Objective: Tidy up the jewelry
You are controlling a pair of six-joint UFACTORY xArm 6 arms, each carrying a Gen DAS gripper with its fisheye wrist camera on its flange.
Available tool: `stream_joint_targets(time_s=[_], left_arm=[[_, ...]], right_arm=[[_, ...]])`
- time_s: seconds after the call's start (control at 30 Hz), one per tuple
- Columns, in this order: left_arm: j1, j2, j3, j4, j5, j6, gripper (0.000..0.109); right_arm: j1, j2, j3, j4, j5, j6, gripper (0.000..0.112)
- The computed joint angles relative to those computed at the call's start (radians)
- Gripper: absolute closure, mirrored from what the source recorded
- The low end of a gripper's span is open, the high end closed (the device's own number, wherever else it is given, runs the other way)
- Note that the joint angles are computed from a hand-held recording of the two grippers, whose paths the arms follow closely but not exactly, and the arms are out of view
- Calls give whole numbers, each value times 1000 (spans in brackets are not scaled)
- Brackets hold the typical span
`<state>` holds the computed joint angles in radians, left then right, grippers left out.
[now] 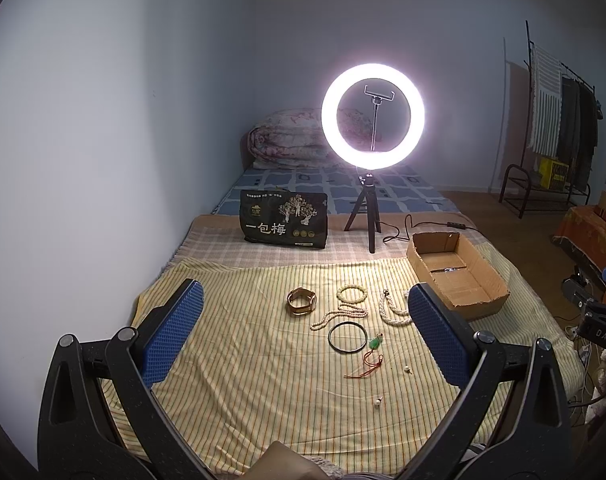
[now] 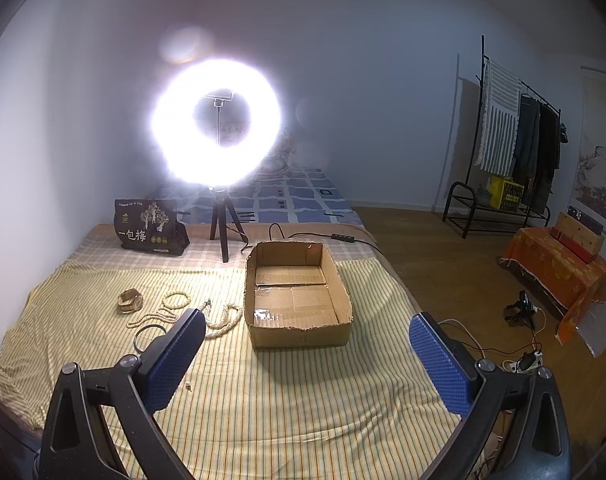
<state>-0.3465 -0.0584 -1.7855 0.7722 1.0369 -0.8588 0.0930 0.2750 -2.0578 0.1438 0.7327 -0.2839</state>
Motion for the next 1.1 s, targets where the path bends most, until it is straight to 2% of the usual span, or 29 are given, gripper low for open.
stream_joint_targets(time_s=[0.6, 1.1], left_arm=[[25, -1, 45, -15, -20, -2, 6], [71, 4, 82, -36, -31, 4, 6]], right_arm=[[11, 29, -29, -5, 19, 13, 10], [15, 54, -32, 40, 16, -50, 10]])
